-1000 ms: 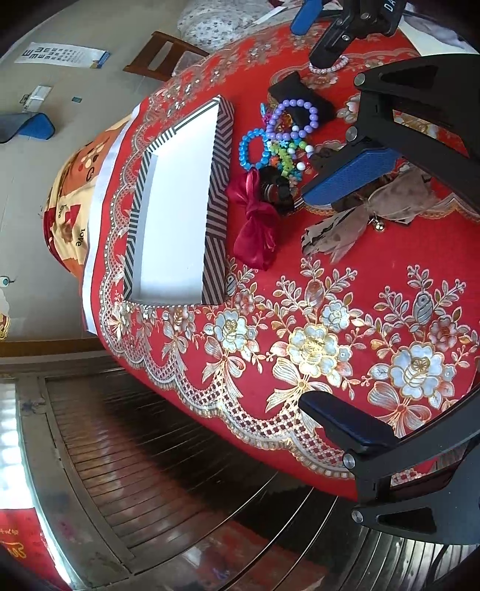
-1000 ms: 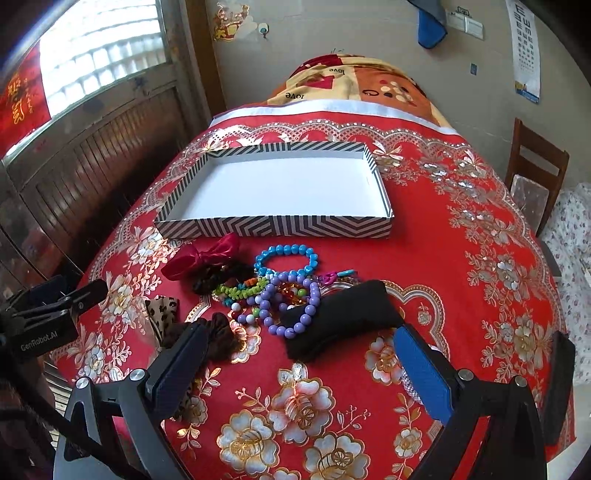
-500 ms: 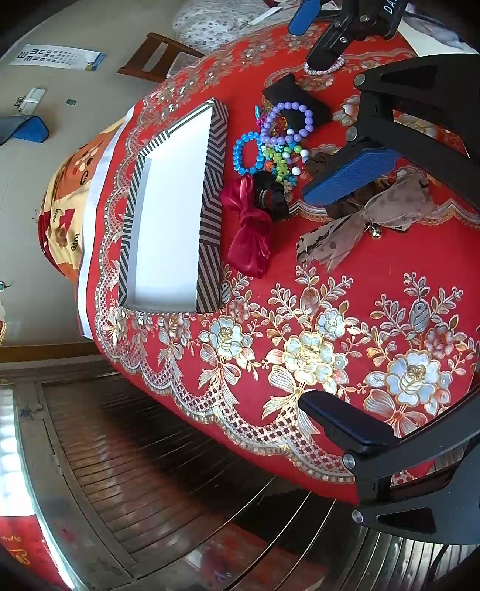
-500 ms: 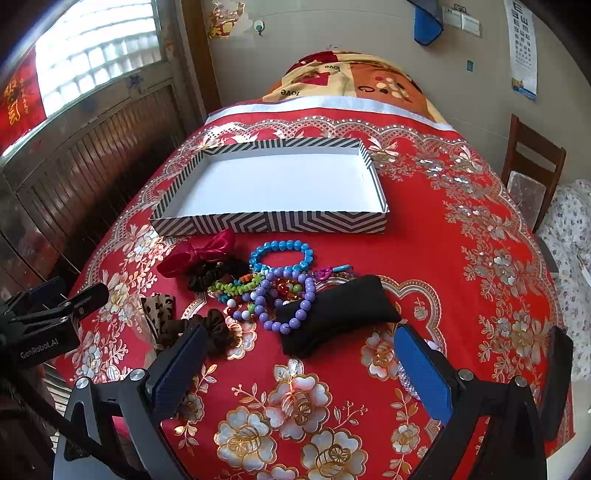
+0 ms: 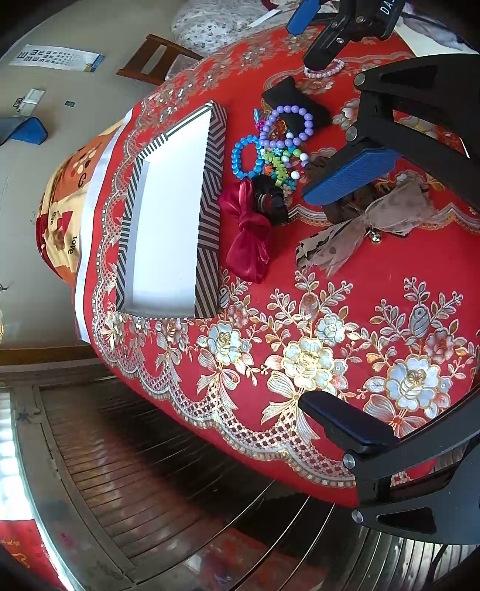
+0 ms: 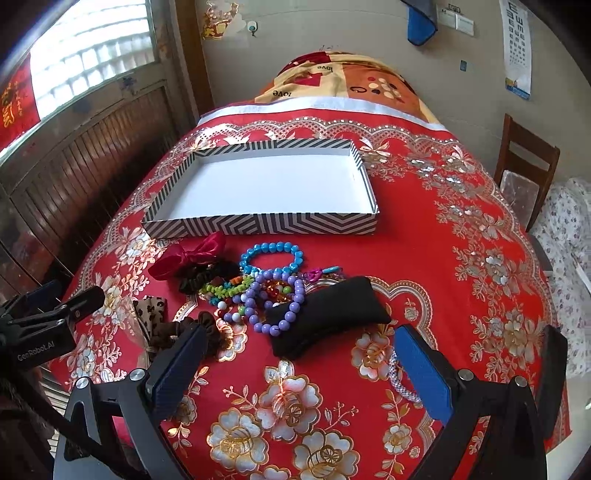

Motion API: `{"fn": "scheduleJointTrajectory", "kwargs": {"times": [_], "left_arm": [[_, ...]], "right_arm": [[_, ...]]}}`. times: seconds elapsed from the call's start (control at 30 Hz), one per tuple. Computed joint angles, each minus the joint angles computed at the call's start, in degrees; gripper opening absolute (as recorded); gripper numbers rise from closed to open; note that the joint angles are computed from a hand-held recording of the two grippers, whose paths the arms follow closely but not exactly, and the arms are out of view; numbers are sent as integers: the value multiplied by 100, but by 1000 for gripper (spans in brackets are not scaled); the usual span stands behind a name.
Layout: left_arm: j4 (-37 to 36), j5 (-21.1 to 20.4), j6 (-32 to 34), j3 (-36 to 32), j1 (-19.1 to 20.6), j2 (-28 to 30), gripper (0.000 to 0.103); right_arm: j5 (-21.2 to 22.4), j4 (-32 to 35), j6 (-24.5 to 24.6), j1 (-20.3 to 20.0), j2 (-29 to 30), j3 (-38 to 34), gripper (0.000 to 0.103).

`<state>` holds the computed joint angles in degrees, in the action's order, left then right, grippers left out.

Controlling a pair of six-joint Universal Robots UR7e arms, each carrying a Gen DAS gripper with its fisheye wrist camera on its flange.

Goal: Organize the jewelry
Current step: 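Lower the left tool onto the leopard bow clip and brown scrunchie while the right tool approaches the silver bracelet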

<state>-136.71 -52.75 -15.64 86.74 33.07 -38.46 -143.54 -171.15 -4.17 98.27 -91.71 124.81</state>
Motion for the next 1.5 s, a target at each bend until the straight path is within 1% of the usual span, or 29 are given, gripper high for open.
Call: {"fn": "scheduleJointTrajectory", "kwargs": {"times": [0.23, 0.9, 1.03, 1.17, 1.23, 1.33, 1.5], "left_arm": [[3, -90, 56, 31, -14, -33, 101], [-50, -233, 167, 176, -65, -138, 101], [67, -383, 76, 149, -17, -154, 101], [129, -430, 47, 141, -2, -165, 101], [137, -555, 95, 131, 21, -172, 101], [195, -848, 224, 112, 69, -159, 101], [445, -1053, 364, 49, 66, -58, 101]], "right_arm": [[-82, 33, 89, 40, 19, -7, 100], [-112, 71, 218, 118, -125, 143, 100], [-74, 81, 272, 104, -174, 169, 100], [-53, 89, 292, 78, -218, 210, 100], [1, 122, 296, 39, -278, 239, 100], [94, 181, 307, -37, -400, 298, 100], [277, 224, 324, -261, -654, 461, 100]]}}
